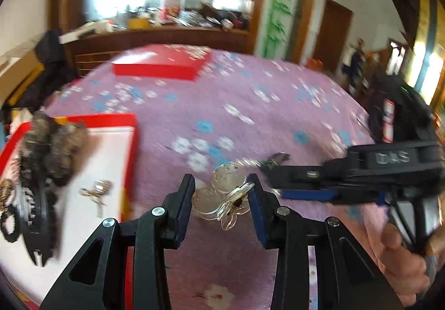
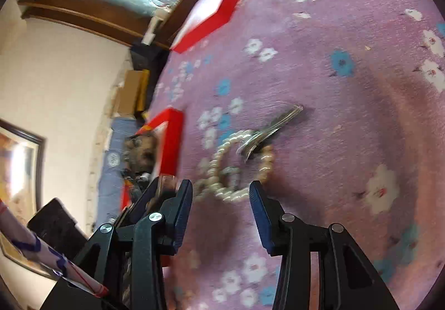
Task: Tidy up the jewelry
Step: 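Move the left tool to the clear flower clip while the right moves to the black barrette, then grasp the clear flower clip with the left tool while the right grasps the black barrette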
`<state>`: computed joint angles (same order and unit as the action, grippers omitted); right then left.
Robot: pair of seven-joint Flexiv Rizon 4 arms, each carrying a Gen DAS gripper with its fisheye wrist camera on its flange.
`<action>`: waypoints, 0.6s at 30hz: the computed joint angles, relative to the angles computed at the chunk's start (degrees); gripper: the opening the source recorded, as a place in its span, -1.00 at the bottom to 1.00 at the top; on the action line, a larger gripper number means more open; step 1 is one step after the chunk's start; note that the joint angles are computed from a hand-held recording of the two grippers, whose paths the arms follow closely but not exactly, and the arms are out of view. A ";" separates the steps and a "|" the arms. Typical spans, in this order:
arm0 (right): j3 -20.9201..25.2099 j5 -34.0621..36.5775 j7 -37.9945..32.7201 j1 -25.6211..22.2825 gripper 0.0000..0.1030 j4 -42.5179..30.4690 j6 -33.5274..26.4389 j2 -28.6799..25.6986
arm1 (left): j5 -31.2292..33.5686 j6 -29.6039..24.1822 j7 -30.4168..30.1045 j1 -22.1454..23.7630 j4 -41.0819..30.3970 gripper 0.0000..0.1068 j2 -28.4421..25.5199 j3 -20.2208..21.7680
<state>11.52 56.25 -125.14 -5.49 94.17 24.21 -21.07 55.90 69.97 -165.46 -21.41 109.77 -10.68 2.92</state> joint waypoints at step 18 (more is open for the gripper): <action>1.00 -10.35 8.78 7.74 -0.05 5.31 27.68 0.71 | 0.39 -2.76 -3.69 0.95 0.59 -0.31 0.83 -0.66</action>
